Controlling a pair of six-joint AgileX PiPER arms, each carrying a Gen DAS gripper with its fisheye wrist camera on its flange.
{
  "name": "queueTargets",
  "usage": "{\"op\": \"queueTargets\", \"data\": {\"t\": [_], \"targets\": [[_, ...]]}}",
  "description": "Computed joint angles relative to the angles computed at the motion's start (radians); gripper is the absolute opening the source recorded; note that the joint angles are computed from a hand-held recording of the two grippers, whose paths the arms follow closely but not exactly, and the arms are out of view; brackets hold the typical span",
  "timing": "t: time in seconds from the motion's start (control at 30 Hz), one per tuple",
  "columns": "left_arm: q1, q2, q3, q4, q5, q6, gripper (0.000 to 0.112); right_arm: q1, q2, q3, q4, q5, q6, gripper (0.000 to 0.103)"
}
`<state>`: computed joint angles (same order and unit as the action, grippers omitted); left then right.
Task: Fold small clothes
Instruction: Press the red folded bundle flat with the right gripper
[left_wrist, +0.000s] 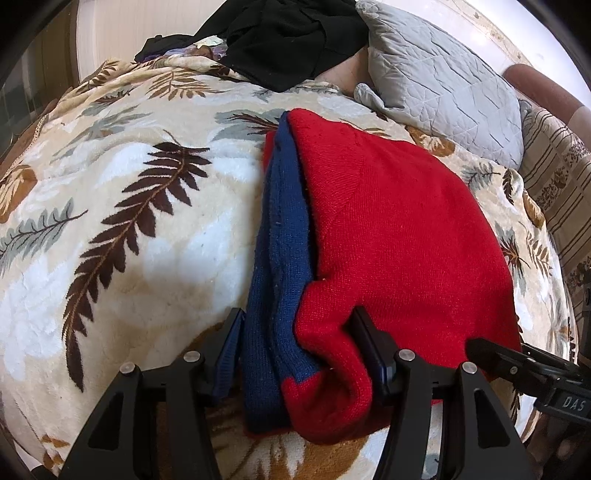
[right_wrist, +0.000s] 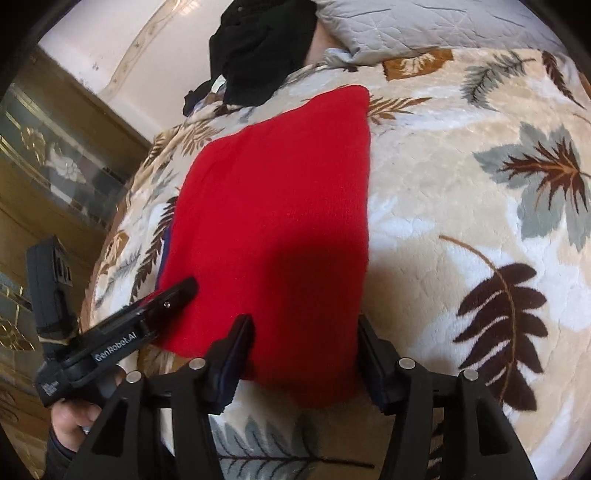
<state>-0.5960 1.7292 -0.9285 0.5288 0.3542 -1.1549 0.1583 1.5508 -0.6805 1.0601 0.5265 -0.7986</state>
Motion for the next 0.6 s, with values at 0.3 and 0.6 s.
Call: {"op": "queueTargets", "data": {"t": [0.3,0.6], "targets": [[-0.002,-0.001,0.002,0.011,0.001,-0.008,0.061,0.082,-0.13,-0.082,-0.253,-0.061,0.266,0.06],[0.008,-0.046,-0.003,-0.107,0.031,0.099,0.061,0.07,0.114,-0.25,0.019,0.057,0.037,0.081]]}}
